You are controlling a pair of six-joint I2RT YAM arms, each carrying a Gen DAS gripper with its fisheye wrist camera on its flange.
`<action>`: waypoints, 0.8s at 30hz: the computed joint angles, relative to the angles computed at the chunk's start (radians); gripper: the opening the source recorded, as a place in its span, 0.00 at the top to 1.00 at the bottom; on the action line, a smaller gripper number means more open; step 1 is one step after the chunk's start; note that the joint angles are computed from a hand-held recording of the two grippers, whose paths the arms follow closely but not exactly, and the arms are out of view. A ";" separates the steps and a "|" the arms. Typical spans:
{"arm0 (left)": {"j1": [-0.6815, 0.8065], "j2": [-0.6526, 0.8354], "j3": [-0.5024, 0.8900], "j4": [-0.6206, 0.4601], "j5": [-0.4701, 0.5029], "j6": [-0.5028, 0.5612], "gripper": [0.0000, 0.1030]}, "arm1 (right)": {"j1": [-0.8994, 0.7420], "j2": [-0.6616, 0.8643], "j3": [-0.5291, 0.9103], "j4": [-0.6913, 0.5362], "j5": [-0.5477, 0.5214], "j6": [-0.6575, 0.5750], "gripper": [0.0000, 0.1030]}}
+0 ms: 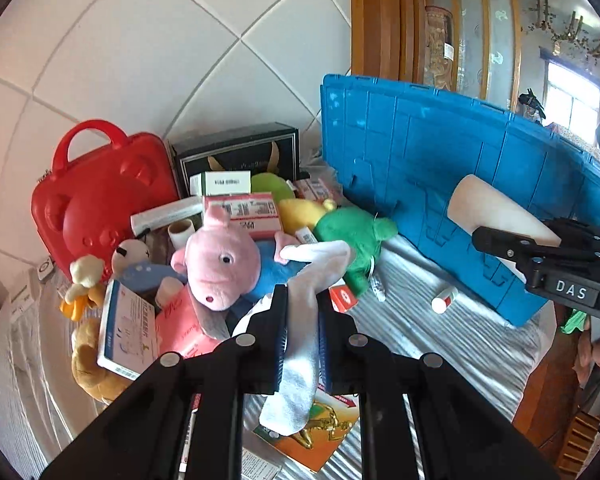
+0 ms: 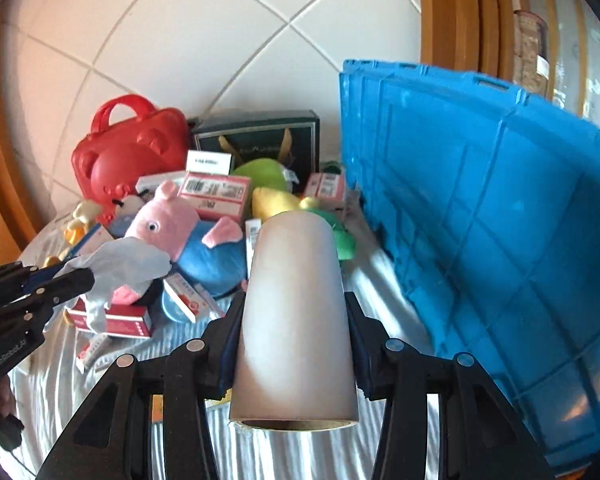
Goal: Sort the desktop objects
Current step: 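Carry the tube and glove over the blue crate and open both tools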
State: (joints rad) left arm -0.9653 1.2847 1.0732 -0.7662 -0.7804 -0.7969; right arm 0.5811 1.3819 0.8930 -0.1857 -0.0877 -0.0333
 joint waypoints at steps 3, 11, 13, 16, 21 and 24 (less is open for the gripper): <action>-0.016 0.029 0.106 -0.062 -0.044 0.029 0.87 | -0.025 -0.106 0.008 -0.050 0.000 0.004 0.57; -0.018 0.138 0.381 -0.100 -0.119 0.203 0.87 | -0.074 -0.249 0.093 -0.123 0.011 0.017 0.57; -0.014 0.180 0.451 -0.079 -0.124 0.270 0.87 | -0.098 -0.270 0.123 -0.142 0.004 0.018 0.57; -0.014 0.255 0.560 -0.045 -0.121 0.350 0.87 | -0.159 -0.296 0.166 -0.162 -0.029 0.010 0.57; -0.015 0.447 0.827 -0.029 -0.104 0.472 0.87 | -0.314 -0.293 0.267 -0.205 -0.145 -0.008 0.57; -0.006 0.615 1.078 -0.063 -0.081 0.535 0.87 | -0.427 -0.259 0.339 -0.227 -0.233 -0.032 0.57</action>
